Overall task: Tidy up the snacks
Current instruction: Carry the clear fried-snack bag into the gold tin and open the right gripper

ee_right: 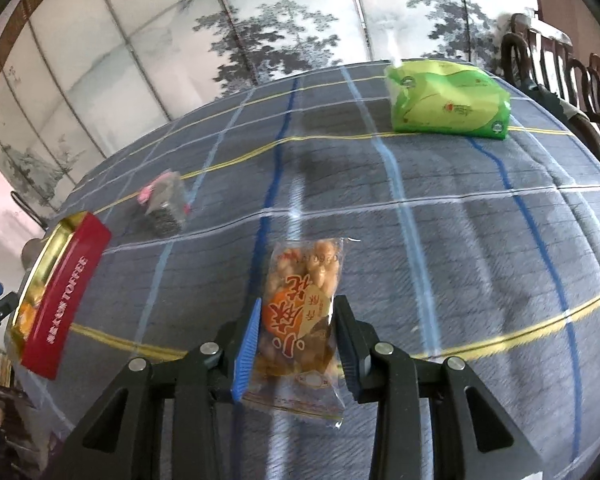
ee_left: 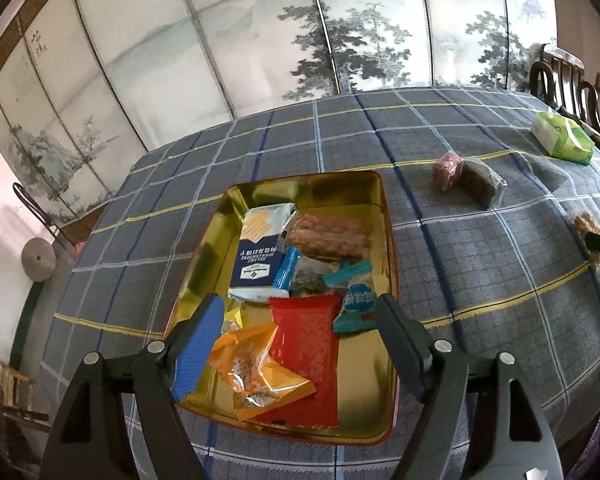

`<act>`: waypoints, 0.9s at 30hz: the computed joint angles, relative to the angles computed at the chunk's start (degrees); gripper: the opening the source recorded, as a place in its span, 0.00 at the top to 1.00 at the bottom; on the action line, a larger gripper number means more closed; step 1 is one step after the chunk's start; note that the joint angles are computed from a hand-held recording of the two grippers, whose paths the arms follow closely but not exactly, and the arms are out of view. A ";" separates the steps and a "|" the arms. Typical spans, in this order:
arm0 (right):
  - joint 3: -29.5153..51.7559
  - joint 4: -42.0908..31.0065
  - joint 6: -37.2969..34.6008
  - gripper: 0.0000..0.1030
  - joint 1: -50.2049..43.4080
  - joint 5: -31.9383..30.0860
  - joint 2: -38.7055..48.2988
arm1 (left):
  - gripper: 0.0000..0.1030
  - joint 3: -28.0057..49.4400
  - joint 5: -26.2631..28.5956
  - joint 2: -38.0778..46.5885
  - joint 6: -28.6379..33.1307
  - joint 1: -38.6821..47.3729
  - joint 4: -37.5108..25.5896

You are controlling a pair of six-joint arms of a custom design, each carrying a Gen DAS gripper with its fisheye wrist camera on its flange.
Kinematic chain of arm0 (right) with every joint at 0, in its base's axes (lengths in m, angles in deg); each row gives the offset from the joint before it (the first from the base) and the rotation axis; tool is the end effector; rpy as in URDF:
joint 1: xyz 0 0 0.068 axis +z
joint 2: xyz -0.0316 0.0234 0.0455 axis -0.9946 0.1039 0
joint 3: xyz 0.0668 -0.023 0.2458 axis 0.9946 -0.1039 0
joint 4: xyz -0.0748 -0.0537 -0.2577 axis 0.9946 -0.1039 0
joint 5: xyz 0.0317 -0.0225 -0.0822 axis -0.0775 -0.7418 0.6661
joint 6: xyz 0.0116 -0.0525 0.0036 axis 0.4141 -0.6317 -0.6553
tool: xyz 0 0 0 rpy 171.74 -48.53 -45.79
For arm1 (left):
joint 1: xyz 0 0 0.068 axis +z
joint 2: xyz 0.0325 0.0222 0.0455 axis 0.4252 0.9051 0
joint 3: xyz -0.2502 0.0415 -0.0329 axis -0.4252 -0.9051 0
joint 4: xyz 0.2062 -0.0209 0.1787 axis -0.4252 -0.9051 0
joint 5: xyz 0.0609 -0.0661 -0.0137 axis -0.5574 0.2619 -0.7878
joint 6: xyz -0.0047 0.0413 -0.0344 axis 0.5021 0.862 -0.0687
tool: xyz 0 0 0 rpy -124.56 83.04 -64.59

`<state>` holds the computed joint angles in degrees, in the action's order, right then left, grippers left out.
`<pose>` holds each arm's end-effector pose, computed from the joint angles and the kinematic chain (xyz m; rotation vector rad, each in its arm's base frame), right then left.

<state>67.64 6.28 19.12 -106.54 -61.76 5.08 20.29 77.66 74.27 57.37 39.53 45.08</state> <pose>0.2603 -0.0867 0.0943 -0.0424 2.4742 0.4978 0.2474 0.0671 0.2065 -0.0615 2.4129 0.3529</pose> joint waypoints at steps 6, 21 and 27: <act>-2.76 -1.83 0.96 0.65 1.49 -1.38 -4.99 | 0.25 -1.01 1.35 -1.67 0.30 2.45 -0.72; -5.71 -6.29 3.93 0.65 8.90 -2.81 -14.10 | 0.21 -1.95 4.52 -5.06 1.59 11.88 -1.68; -6.15 -8.16 7.74 0.65 17.48 -1.81 -20.94 | 0.20 -1.63 5.67 -3.94 2.29 16.01 -1.61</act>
<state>61.49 -1.89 26.87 -89.05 -63.58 -15.86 18.66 83.33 70.34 59.66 55.54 43.46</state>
